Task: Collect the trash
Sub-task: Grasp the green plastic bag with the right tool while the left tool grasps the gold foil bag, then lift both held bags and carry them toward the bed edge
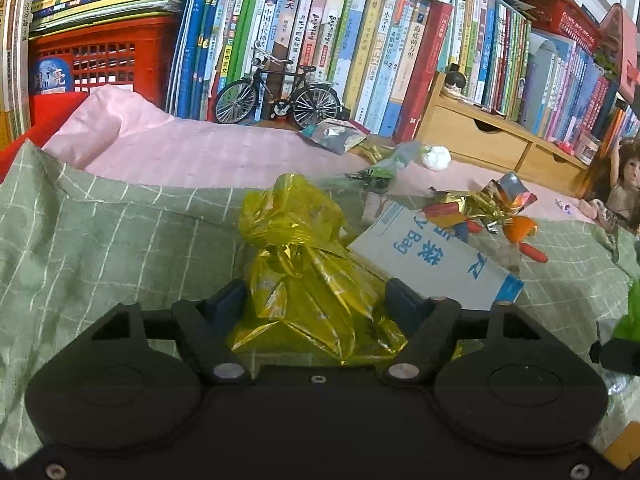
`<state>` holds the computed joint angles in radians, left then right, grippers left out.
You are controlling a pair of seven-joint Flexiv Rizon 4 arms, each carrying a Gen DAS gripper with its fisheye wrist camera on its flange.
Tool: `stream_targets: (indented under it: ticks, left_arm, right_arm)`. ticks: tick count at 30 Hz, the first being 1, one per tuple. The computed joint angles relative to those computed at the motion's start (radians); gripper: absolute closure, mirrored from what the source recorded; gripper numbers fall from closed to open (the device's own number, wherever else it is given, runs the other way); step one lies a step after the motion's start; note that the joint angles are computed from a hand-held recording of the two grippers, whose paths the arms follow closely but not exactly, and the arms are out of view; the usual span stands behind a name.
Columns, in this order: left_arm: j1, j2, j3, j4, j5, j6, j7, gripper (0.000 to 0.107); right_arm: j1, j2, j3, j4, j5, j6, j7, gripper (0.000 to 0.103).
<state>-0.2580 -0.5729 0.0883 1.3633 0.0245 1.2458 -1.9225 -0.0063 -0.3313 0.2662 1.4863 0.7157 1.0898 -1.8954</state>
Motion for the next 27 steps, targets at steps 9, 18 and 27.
stream_targets:
  ticks: [9,18,27]
  left_arm:
    - [-0.018,0.059,0.035,0.075,0.009,0.089,-0.058,0.047]
    - [-0.263,0.111,0.322,-0.019,0.431,-0.02,-0.275,0.047]
    - [-0.186,0.176,0.18,0.048,0.483,-0.017,-0.306,0.047]
  right_arm:
    - [-0.021,0.036,0.004,0.031,0.049,0.0,-0.013,0.047]
    - [0.029,0.087,-0.029,0.093,0.025,0.05,-0.03,0.047]
    - [-0.001,0.1,-0.008,0.073,0.142,-0.008,-0.103,0.048]
